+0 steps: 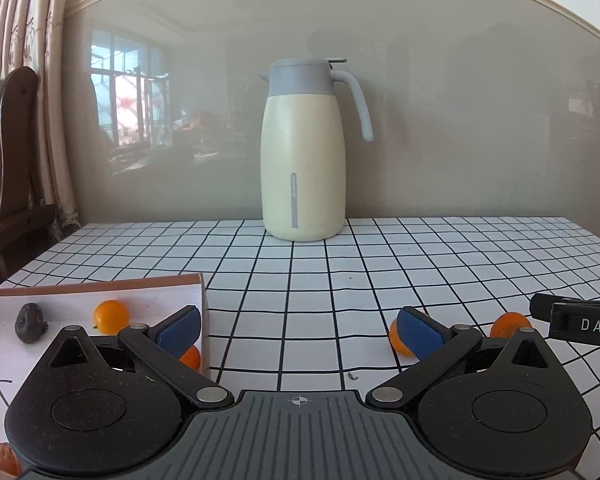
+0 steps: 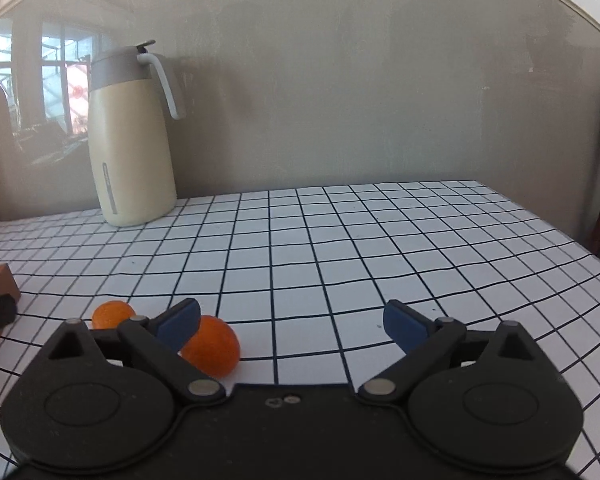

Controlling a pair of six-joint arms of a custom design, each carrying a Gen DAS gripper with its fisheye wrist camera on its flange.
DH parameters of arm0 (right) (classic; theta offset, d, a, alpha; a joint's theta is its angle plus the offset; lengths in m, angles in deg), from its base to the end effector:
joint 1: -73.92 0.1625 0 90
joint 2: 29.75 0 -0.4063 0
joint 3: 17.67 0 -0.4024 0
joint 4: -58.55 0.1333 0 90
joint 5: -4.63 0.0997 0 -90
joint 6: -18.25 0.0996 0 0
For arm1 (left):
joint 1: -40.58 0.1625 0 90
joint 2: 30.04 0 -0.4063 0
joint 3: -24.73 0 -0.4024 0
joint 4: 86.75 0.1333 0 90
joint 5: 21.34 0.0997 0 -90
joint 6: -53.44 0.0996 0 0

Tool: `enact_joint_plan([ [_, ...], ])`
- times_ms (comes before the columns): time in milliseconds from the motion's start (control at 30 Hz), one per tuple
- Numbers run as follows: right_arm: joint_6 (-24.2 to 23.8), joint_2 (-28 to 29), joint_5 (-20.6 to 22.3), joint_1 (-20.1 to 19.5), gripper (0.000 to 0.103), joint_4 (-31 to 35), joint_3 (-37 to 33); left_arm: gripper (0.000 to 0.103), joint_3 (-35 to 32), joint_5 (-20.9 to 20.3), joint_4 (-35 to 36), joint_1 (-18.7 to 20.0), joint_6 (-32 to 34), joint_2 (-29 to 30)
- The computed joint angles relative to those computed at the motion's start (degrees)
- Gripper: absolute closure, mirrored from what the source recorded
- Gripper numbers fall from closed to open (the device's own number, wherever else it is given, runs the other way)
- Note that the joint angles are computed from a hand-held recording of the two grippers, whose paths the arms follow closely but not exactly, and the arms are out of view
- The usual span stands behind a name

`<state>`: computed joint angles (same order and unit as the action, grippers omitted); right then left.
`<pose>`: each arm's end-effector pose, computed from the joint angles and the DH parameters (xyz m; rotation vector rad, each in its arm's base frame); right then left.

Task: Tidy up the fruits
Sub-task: 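Grasp an orange with the right gripper while the left gripper grasps the other orange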

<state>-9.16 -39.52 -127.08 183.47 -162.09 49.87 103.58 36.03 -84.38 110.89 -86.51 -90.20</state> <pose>0.3026 -0.6518 -0.0356 0.2771 -2.0301 1.4011 -0.0348 -0.6522 0.2628 0.6720 2.0076 -1.2951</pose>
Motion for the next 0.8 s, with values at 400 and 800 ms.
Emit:
enact_joint_plan([
  [400,5.27,-2.15,6.76,-1.17,0.043,8.24,2.45,0.000,-6.39,0.77,6.02,-0.37,0.97,6.45],
  [800,6.09,-3.26,9.03,-1.89,0.074,11.00,3.36,0.009,-14.24,0.78,12.92,-0.02,-3.93,12.41],
])
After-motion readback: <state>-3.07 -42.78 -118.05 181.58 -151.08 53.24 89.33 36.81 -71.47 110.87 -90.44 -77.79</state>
